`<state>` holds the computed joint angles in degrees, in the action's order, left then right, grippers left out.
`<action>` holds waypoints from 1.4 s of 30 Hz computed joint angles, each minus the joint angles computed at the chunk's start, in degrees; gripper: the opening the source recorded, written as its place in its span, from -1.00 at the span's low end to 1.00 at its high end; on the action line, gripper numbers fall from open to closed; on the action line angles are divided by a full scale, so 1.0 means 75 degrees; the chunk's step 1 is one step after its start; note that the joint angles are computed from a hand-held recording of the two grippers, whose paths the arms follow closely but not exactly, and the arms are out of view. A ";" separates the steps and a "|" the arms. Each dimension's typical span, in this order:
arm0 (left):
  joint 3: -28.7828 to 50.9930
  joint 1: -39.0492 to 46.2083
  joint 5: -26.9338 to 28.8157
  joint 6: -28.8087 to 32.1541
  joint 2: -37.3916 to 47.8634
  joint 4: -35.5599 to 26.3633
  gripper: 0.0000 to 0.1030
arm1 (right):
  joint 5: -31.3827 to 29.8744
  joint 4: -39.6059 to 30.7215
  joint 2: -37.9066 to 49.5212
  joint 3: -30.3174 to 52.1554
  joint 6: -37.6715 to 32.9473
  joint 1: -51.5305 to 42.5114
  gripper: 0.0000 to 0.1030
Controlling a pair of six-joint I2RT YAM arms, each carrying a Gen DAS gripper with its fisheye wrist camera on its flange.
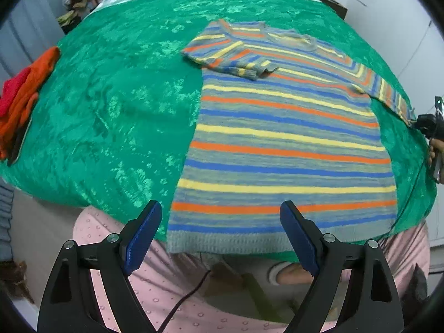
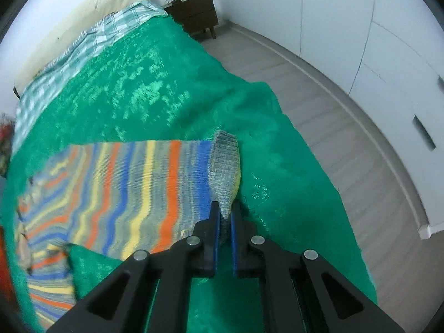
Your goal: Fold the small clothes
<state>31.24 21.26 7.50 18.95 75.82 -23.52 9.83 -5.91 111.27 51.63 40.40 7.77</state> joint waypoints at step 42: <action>1.0780 0.1578 -0.0688 -0.1403 0.9041 -0.0845 -0.95 | 0.1504 -0.1891 -0.2471 -0.1210 0.5077 0.7516 0.01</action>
<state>112.09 33.09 2.33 8.42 143.63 -29.86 21.11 -20.10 92.74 42.56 78.47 64.14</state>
